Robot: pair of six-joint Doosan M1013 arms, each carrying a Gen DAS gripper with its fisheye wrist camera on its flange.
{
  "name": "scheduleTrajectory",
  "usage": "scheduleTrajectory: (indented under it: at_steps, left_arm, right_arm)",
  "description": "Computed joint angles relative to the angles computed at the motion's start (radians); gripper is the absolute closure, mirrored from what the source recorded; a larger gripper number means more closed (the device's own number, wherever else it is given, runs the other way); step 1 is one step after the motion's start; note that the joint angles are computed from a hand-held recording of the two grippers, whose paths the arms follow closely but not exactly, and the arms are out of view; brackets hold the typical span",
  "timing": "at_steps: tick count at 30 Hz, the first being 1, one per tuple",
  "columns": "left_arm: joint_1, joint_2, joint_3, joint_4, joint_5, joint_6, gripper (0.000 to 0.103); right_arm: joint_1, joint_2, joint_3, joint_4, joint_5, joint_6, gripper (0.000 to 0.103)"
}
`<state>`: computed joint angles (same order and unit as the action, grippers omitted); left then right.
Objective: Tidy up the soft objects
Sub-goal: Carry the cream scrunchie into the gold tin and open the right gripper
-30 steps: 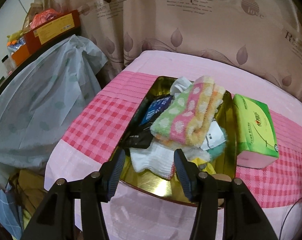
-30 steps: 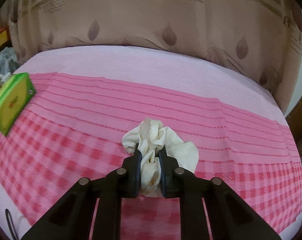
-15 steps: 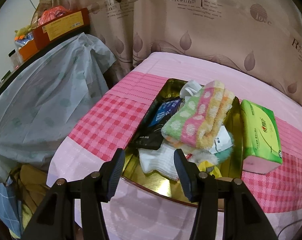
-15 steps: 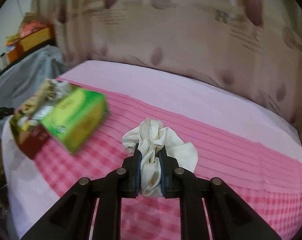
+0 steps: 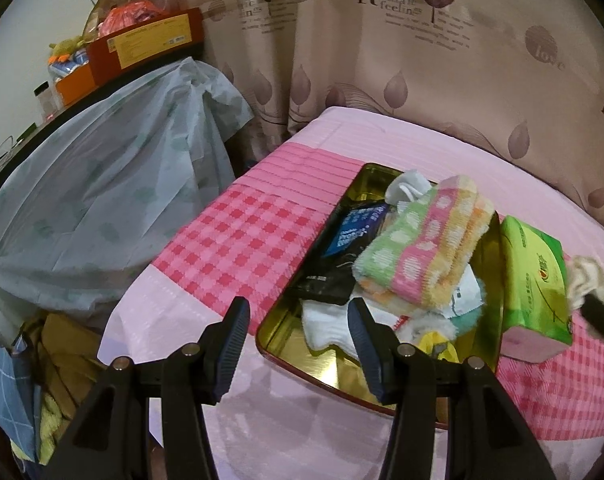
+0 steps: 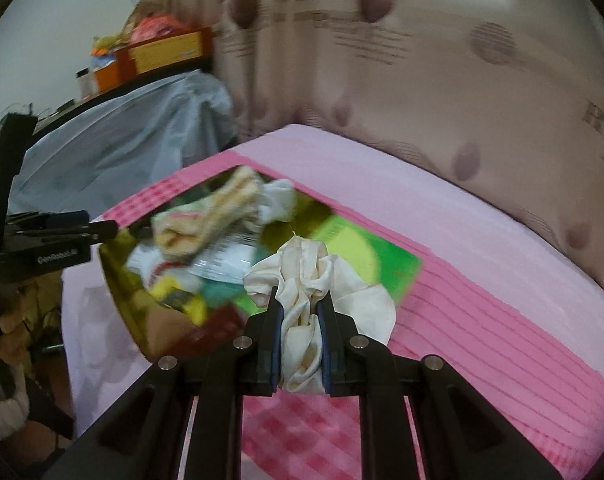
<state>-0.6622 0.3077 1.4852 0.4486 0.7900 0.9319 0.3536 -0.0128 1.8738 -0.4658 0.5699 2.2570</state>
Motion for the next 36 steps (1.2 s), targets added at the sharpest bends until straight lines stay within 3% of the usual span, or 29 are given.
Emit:
scheduleTrajectory:
  at_steps: [18,28,36]
  left_arm:
    - [0.004,-0.02,0.018,0.087,0.025,-0.096,0.051]
    - [0.018,-0.03,0.026,0.071,0.016,-0.099,0.051]
    - [0.015,-0.026,0.029,0.073,0.002,-0.078,0.051]
  right_arm:
    - [0.021,0.15,-0.118,0.1,-0.015,-0.143,0.09]
    - [0.016,0.188,-0.137,0.135,-0.031,-0.133,0.087]
    - [0.026,0.187,-0.133,0.11,-0.038,-0.078,0.08]
